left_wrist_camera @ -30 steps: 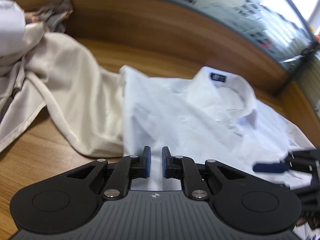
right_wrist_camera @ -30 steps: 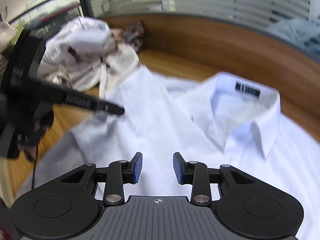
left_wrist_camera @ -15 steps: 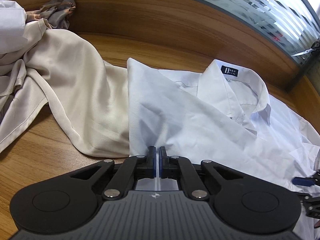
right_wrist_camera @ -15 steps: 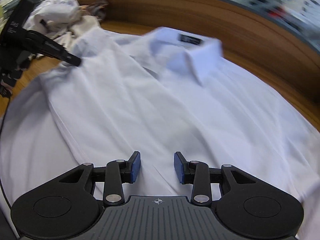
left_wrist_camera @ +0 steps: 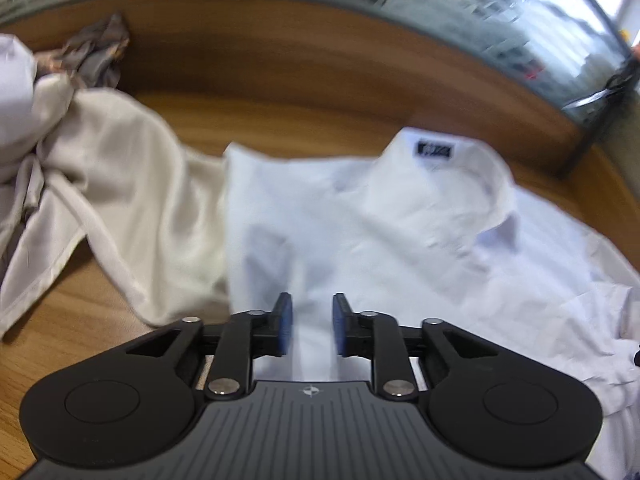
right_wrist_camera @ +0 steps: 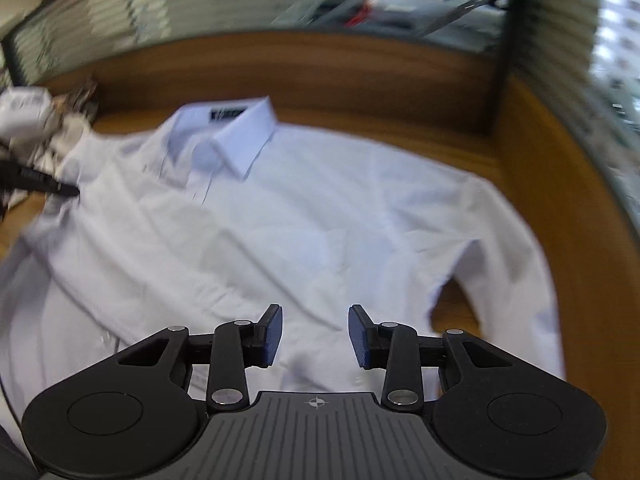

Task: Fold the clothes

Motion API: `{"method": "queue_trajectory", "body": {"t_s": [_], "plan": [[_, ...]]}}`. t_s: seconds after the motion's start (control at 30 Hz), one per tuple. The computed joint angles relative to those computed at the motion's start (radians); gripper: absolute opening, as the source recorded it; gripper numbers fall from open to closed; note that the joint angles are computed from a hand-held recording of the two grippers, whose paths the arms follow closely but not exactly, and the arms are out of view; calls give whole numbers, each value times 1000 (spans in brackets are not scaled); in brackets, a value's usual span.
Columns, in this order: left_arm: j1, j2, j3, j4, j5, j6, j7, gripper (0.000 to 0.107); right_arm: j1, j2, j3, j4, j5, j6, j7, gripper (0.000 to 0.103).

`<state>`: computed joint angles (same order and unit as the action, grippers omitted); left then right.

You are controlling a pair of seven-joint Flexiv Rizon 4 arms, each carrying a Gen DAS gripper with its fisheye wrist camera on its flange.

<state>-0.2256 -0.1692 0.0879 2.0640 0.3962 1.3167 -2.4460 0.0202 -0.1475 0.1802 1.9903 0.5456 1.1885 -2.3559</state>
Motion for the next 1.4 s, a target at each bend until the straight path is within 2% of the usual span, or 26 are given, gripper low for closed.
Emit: {"method": "queue_trajectory", "body": {"t_s": [0.17,0.33,0.43,0.5,0.6,0.67,0.77,0.93,1.13,1.3,1.4], "plan": [[-1,56,-26,17,-19,37,39,35,22,36,-96,130,-322,133,278,41],[-2,112,-57,46,-26,47,44,37,30,-6,-218,241,-715,274,539,42],[2,153,-77,73,-4,21,21,37,8,-36,-223,240,-789,299,584,46],[11,183,-92,98,-1,6,18,38,-19,-53,-198,222,-799,287,568,47],[31,234,-119,133,28,-28,-27,39,-92,-70,-100,153,-693,190,452,49],[49,271,-140,156,52,-60,-72,39,-126,-68,-49,102,-601,78,352,46],[71,322,-162,196,43,-97,-104,39,-120,-51,-49,67,-532,-27,282,3],[101,398,-194,254,31,-111,-103,39,-88,34,-64,44,-450,-110,258,3],[104,463,-188,339,-50,-24,-24,39,-1,207,-70,-11,-371,-259,268,3],[46,512,-123,425,-199,62,159,42,115,311,-48,-49,-353,-377,290,3],[-20,545,-61,474,-303,98,293,44,193,322,-19,-55,-333,-417,333,3]]}}
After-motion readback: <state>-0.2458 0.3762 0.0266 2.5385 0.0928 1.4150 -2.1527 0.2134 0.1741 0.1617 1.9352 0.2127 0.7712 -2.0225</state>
